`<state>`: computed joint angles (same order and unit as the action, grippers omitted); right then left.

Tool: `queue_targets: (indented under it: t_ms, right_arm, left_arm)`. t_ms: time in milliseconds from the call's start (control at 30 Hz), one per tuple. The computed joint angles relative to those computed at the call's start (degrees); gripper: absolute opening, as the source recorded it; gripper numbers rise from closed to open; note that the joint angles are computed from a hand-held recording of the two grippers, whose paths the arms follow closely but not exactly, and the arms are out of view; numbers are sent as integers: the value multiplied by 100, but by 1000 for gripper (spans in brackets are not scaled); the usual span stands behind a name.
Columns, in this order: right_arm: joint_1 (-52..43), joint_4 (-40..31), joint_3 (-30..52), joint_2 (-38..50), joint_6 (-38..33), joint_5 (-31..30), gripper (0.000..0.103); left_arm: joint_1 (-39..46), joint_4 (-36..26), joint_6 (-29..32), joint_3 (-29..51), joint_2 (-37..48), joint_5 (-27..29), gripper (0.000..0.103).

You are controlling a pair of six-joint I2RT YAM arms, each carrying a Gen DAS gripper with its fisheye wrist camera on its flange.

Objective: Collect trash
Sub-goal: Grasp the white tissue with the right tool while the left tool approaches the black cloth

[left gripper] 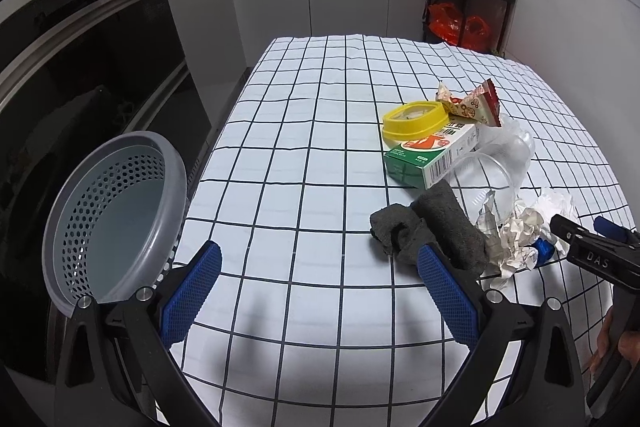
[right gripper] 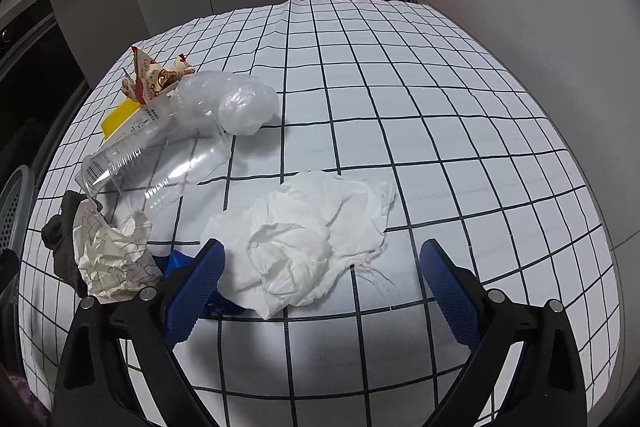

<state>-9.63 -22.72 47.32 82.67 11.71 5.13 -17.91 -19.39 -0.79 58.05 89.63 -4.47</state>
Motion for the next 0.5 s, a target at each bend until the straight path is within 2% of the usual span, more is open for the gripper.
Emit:
queue_targets:
  t_ms: [133,200,267,300,433,500]
  right_arm:
    - [-24,12,86,208,-36,-73,91]
    - [-30,17,105,232,-65,-93,80]
    - [-18,-26,169,306,-84,-116,62]
    - [-28,-62,206,354,-102,-154,58]
    - [-52,-42,177,295,-101,-250,26]
    - [-107,-20,122,166,-55,-307,22]
  left_arm:
    - [12,24,18,-35,22,30,96]
    - [10,56,21,-46,48,40,96]
    - [3,79,20,-68,60,58,96]
    - [1,89,22,-80,63,81,96]
    - [-34,145,21,-128,55,158,96]
    - [-53,181,14,-161,54,200,96]
